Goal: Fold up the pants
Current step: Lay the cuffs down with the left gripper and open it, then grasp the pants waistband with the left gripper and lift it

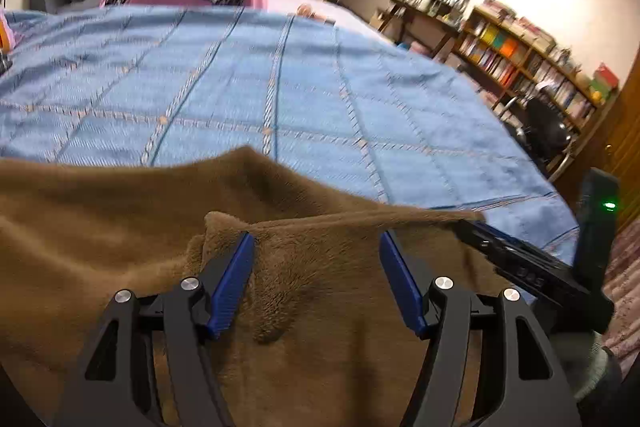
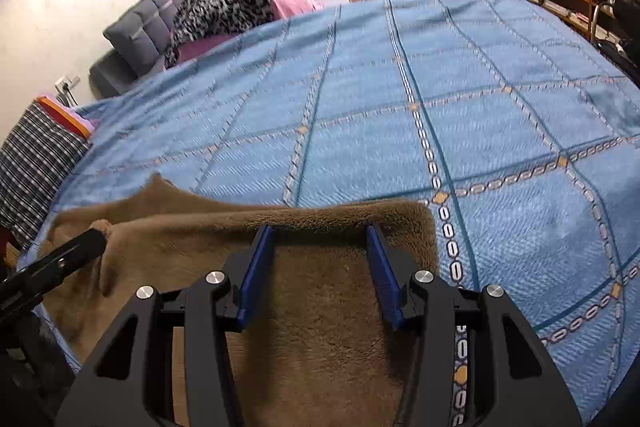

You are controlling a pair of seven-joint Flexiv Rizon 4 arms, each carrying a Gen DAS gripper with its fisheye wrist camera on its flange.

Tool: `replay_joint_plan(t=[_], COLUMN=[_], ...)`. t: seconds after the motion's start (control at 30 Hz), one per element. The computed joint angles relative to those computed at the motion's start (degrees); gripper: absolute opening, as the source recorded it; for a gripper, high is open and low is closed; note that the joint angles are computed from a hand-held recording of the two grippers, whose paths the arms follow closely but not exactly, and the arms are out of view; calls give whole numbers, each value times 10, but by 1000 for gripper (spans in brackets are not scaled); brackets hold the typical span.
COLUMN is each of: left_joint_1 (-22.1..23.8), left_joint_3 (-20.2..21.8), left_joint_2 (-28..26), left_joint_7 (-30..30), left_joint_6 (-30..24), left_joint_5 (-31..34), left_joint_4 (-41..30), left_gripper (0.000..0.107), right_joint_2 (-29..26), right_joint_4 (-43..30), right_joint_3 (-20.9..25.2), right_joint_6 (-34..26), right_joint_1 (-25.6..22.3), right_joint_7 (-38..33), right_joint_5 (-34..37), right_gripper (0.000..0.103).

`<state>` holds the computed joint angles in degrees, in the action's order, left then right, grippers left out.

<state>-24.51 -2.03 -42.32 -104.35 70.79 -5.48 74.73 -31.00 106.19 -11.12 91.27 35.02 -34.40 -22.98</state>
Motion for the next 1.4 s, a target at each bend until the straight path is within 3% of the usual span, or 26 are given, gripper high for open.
replay_joint_plan(t=[0.17,0.37,0.5,0.6,0.77,0.93,1.03,1.2,1.3,1.4], left_joint_1=[1,7,11,26,9,22,16,-31,-25,-41], left_joint_3=[2,-7,-16,-39,11,45,86,191,206,252], left_joint_2=[-28,-35,-26,0,60,118,154,203,229,244], left_joint_7=[22,46,59,66,18,-44,-106,-216,-256,-328], left_joint_6=[14,73,73,93,154,160,162,146,140,123], left_joint_5=[12,10,-8,-30,-32,-49,-47,18,43,88], left_joint_4=[-12,10,20,54,128,218,272,328,359,373], left_gripper=[64,65,68,76,84,84,84,84,84,84], right_joint_2=[-17,-29,-31,-32,-31,-25,-20,-14,-11,-9], right_joint_4=[0,24,25,27,23,18,13,13,14,14], right_joint_3=[-25,-135,-150,-158,-148,-140,-129,-131,-131,-130], right_joint_6=[13,38,38,37,29,9,-11,-30,-35,-40], right_joint_1=[20,114,131,140,134,129,119,117,114,110], right_joint_7=[-3,3,-11,-22,-29,-25,-17,14,32,50], right_joint_5=[0,8,26,35,43,33,15,-25,-48,-70], right_gripper=[50,50,50,50,50,50,50,51,51,51])
